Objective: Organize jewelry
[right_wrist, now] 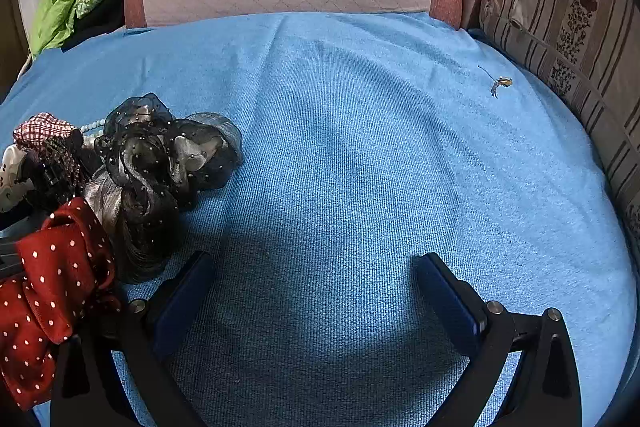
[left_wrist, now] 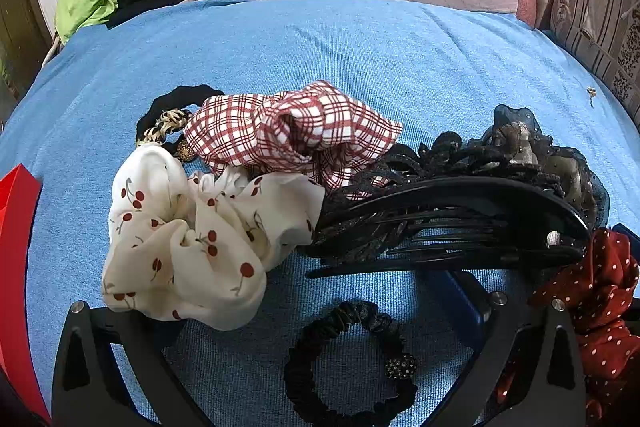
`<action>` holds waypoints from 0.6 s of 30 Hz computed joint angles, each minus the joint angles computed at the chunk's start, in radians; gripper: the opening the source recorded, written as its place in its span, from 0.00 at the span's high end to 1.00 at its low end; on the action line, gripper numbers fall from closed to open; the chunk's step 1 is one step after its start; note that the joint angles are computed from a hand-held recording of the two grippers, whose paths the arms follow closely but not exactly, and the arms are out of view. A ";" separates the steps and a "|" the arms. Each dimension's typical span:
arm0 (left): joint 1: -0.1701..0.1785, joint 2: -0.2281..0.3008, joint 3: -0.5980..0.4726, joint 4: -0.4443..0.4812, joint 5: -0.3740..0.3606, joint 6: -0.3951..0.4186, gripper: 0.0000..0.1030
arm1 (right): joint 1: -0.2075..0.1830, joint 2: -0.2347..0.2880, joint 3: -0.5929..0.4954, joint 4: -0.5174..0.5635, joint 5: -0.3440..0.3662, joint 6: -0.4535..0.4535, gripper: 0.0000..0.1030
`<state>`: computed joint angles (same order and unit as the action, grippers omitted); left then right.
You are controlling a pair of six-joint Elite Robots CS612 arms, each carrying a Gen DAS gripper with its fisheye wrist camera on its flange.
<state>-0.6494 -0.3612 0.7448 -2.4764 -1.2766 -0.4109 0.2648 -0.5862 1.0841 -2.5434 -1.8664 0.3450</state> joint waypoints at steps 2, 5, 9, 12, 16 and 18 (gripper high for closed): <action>0.001 -0.002 0.003 -0.003 -0.004 -0.001 0.00 | -0.001 -0.002 -0.001 0.002 0.003 0.001 0.00; 0.006 -0.007 0.003 0.021 -0.038 0.043 0.00 | -0.008 -0.005 -0.006 0.024 0.028 0.018 0.00; 0.012 -0.022 0.018 0.041 -0.082 0.079 0.00 | -0.011 -0.009 -0.022 0.108 0.051 0.062 0.00; 0.013 -0.052 0.067 0.024 -0.106 0.081 0.00 | -0.010 -0.010 -0.023 0.108 0.042 0.051 0.00; 0.009 -0.124 0.197 -0.087 -0.089 0.067 0.00 | -0.004 -0.019 -0.013 0.111 0.018 0.054 0.00; 0.005 -0.161 0.264 -0.152 -0.065 0.061 0.00 | 0.001 -0.036 0.014 0.082 -0.004 0.071 0.00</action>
<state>-0.6444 -0.5225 1.0092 -2.6284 -1.3416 -0.3498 0.2662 -0.6225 1.0978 -2.4618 -1.8702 0.4162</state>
